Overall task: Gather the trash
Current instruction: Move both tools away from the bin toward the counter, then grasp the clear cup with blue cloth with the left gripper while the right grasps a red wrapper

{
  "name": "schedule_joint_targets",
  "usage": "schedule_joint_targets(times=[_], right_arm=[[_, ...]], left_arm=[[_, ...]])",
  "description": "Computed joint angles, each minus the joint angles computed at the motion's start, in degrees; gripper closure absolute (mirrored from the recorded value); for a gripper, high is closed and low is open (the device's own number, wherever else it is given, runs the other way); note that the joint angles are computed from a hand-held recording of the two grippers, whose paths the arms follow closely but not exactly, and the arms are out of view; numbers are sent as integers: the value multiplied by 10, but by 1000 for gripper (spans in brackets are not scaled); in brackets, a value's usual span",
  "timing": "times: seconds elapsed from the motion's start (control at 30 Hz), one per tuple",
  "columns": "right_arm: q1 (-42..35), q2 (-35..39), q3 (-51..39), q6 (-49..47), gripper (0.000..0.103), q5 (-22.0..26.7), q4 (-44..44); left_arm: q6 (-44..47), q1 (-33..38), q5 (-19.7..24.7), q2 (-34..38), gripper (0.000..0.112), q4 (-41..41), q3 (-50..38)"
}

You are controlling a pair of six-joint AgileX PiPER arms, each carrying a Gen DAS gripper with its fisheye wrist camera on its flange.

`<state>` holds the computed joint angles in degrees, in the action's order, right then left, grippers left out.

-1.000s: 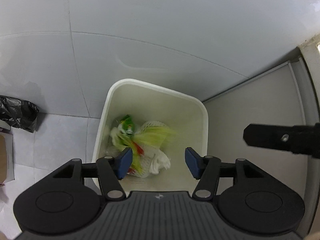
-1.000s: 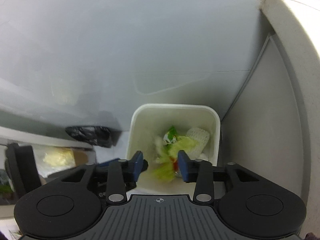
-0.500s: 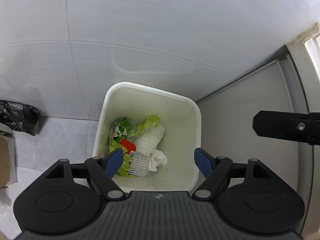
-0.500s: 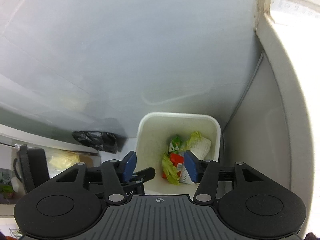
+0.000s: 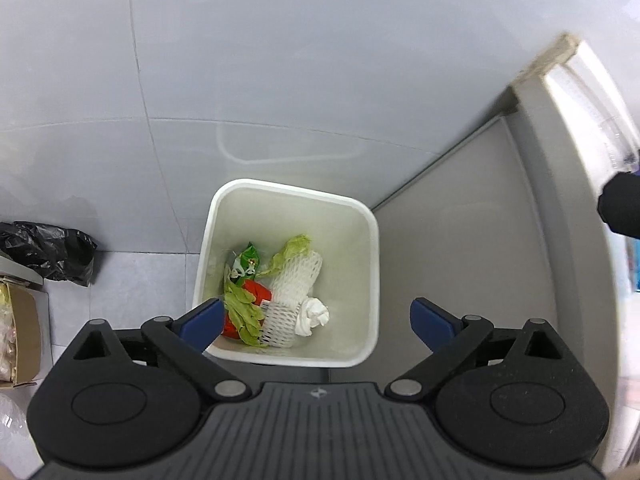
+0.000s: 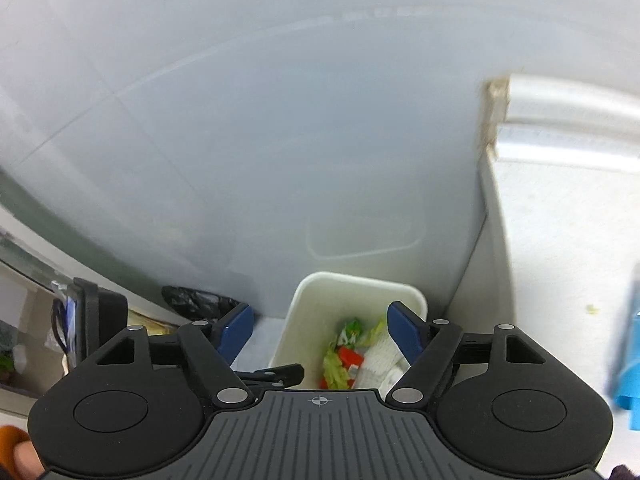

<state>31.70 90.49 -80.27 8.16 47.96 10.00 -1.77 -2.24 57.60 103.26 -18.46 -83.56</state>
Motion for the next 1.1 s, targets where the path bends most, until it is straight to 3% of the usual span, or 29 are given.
schedule_joint_targets(times=[0.13, 0.5, 0.67, 0.77, 0.87, 0.93, 1.1], right_arm=[[-9, -75, 51, -11, 20, -22, -13], [-66, -273, 174, 56, 15, -45, -104], [-135, -360, 229, 58, 15, -38, -144], [-200, -397, 257, 25, 14, -39, -134], [-304, -424, 285, -88, 12, -40, -60], [-329, -435, 301, -102, 11, -38, -58], [-459, -449, 327, -233, 11, -21, 54]], left_arm=[[-23, -16, 10, -25, 11, 4, -5], [-68, -84, 23, -82, 11, 26, -48], [-69, -133, 13, -89, 11, 34, -65], [-74, -165, -17, -101, 10, 24, -58], [-73, -194, -34, -95, 10, 14, -63], [-79, -215, -37, -81, 10, 14, -81], [-98, -286, -69, -41, 10, 37, -123]])
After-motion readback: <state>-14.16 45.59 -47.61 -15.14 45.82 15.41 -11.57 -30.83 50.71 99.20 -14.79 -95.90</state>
